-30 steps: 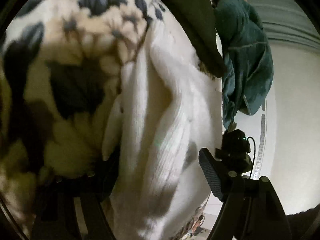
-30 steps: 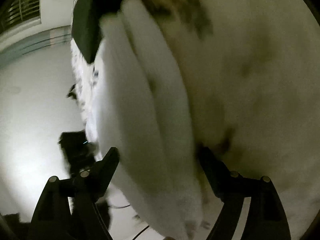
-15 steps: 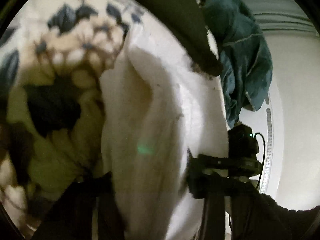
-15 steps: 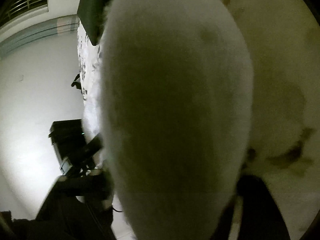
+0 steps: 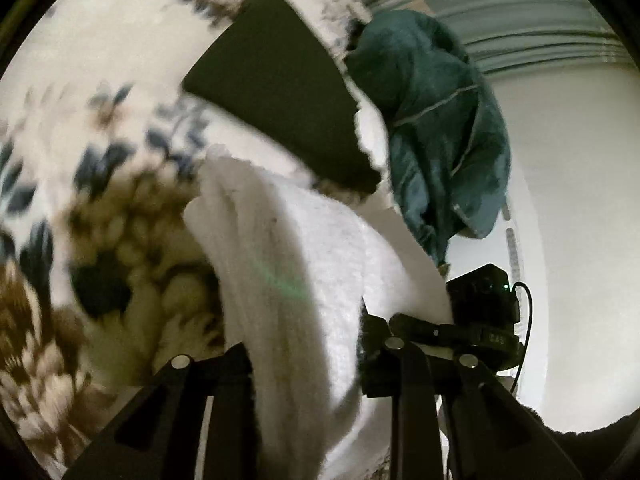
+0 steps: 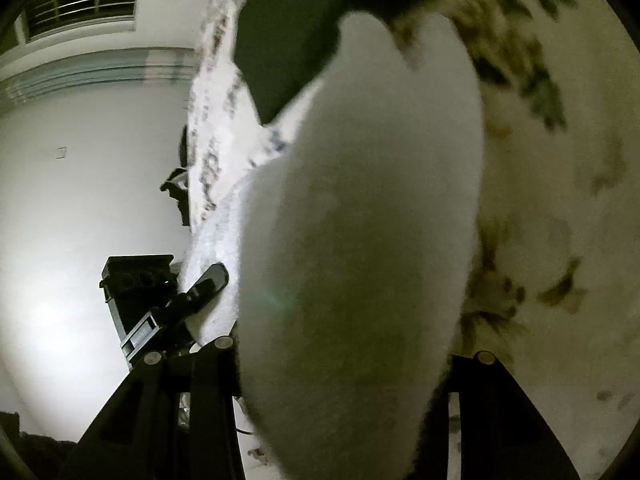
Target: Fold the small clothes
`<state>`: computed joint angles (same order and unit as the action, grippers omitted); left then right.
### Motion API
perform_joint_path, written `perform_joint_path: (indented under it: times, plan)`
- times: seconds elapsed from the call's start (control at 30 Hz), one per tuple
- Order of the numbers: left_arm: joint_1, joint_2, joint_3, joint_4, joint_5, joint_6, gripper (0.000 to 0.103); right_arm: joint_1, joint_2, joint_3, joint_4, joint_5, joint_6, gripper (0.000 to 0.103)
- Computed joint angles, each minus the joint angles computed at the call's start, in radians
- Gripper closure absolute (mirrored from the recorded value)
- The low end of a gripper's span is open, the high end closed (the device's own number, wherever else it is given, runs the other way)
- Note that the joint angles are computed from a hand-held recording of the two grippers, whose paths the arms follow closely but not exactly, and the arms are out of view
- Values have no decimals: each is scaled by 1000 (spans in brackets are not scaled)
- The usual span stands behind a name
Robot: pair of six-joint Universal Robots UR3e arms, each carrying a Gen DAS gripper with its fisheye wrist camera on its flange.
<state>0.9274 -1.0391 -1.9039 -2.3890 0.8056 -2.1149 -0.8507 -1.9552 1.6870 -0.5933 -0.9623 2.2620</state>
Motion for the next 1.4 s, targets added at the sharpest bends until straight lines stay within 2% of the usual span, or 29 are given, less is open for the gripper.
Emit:
perform_joint_path:
  times: [0.1, 0.23, 0.33, 0.43, 0.5, 0.53, 0.6, 0.67, 0.7, 0.73, 0.77, 0.83, 0.9, 0.93, 0.97, 1.03, 1.07, 1.1, 1.17, 1.23, 1.27, 1.37, 1.4]
  plan:
    - [-105, -105, 127, 66, -86, -103, 82, 39, 113, -207, 46, 55, 22, 58]
    - [-279, -340, 394, 256, -206, -310, 82, 133, 326, -573, 91, 153, 92, 58]
    - [-376, -534, 599, 432, -251, -470, 82, 272, 530, -887, 11, 259, 258, 58]
    - [-476, -790, 847, 656, -247, -665, 82, 340, 771, -1190, -59, 315, 373, 58]
    - [-535, -963, 1009, 770, -201, -776, 81, 386, 895, -1269, -196, 331, 463, 58]
    - [-558, -1046, 1071, 833, -166, -827, 79, 404, 927, -1248, -274, 331, 496, 58]
    - [-598, -1188, 1152, 896, -78, -864, 77, 466, 1056, -1260, -467, 305, 617, 58]
    - [-632, -1324, 1254, 863, 13, -868, 75, 498, 1130, -1213, -595, 248, 659, 57]
    - [-639, -1365, 1290, 829, 35, -863, 75, 516, 1177, -1210, -635, 201, 678, 57]
    - [-645, -1407, 1312, 807, 50, -856, 75, 521, 1230, -1245, -615, 153, 678, 54]
    - [-641, -1411, 1293, 811, 37, -845, 74, 520, 1241, -1240, -612, 137, 673, 44]
    - [-624, -1350, 1175, 869, 3, -826, 73, 505, 1205, -1170, -630, 128, 669, 34]
    - [-625, -1275, 1100, 921, 49, -842, 66, 486, 1087, -1029, -703, 81, 662, 30]
    - [-640, -1224, 1051, 981, 121, -865, 52, 481, 1017, -969, -748, 16, 659, 27]
    - [-662, -1170, 999, 1047, 213, -889, 29, 489, 977, -951, -789, -45, 664, 22]
    - [-698, -1082, 883, 1163, 333, -916, 14, 541, 901, -927, -875, -201, 679, 20]
    - [-714, -1049, 833, 1213, 376, -926, 13, 571, 843, -870, -930, -297, 674, 18]
    - [-731, -1026, 795, 1251, 420, -934, 13, 600, 821, -856, -975, -339, 695, 15]
    - [-785, -1015, 738, 1312, 548, -948, 3, 648, 788, -824, -1007, -489, 688, 6]
    - [-831, -1066, 758, 1317, 655, -962, 1, 680, 776, -814, -1028, -542, 717, 4]
    - [-834, -1084, 759, 1322, 673, -967, 1, 690, 759, -778, -1048, -580, 722, 0]
    - [-820, -1064, 709, 1338, 656, -1005, 0, 717, 730, -709, -1094, -650, 747, 0]
    - [-821, -1053, 704, 1336, 660, -1012, 0, 734, 747, -736, -1089, -671, 759, 0]
